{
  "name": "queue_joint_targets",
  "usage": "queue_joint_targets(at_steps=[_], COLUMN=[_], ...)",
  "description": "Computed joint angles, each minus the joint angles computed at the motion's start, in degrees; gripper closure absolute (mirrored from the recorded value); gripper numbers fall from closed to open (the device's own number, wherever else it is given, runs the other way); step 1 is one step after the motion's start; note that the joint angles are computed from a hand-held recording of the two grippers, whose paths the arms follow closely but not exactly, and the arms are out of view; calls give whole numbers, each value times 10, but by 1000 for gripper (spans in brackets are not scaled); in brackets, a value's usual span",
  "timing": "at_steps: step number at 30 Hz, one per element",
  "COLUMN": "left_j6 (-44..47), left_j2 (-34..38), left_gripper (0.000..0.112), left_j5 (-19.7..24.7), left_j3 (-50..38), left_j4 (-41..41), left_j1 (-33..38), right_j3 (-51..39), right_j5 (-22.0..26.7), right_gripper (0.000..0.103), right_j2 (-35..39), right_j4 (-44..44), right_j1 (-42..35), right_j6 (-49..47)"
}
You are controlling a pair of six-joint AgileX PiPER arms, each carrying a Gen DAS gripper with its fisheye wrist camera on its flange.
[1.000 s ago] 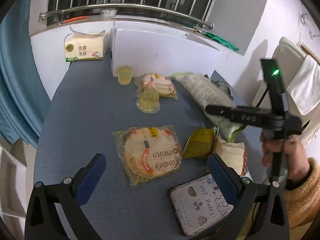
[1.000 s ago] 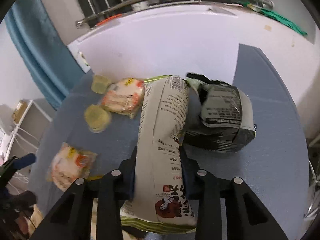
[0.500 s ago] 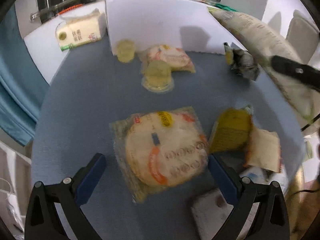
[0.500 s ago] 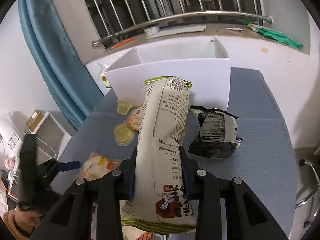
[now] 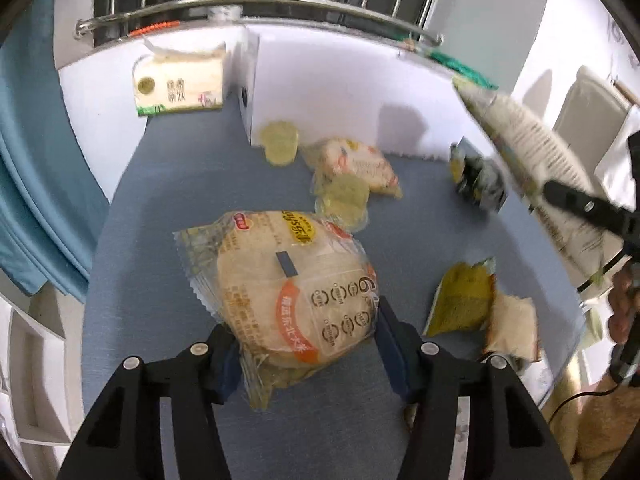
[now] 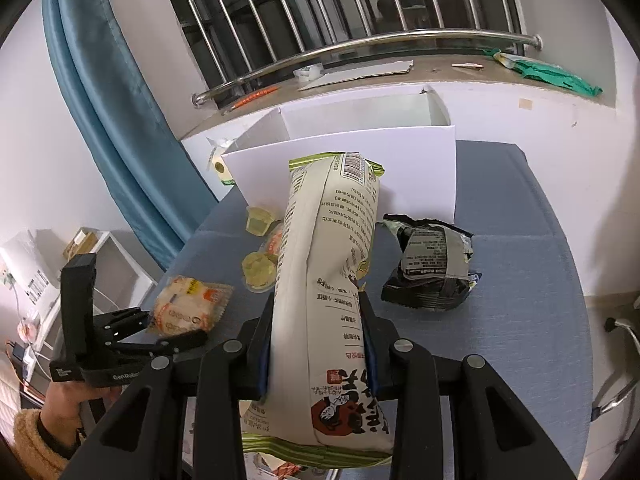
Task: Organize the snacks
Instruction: 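Lower the bread bag and flatbread pack into the white box, open both grippers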
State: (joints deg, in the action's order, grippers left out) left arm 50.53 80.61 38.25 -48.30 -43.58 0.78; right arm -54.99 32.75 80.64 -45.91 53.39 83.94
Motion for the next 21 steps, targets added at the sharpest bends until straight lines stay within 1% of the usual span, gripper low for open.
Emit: queue_joint_targets(at_steps=[1,4,6,8,10,13,14,15,16,18,19,21], left_j6=[14,3,-11,-40,-68,-123,-150,-175,-197,-243,-263,-301], left_j2=[-10,-22,-11,-1,28,101,131,162,199,268,310,380], left_gripper=[51,51,51,51,51,51,51,51,51,51,51,51], left_j5=[8,28,52,59,68,95,116,134,129,161,157,193], left_j3=[2,-28,-79,-129,-203,-347,-404,-462,-519,-634,-691,-806], left_j4=[-17,-15,-12,8,21,43,66,88,99,125,138,183], left_j1=[8,11,7,-7,-25,-53,-62,-69,-79,-90,-99,-118], right_j3=[-2,-3,-18,-45,-82,-158,-187,-220,-261,-331,-371,-446], right_j5=[1,-9,-5,9,14,27,35,47,62,88,102,129], right_gripper=[65,65,65,65,65,65,65,65,65,65,65,65], right_j2=[-2,-12,-15,-11,-3,26,39,56,79,120,144,195], right_j4=[-2,0,12,35,70,134,145,157,178,207,227,254], right_j1=[1,-7,-19,-33,-62,-111,-125,-140,-159,-188,-206,-237], right_j6=[1,-4,-30,-70,-133,-232,-255,-279,-312,-357,-385,-430])
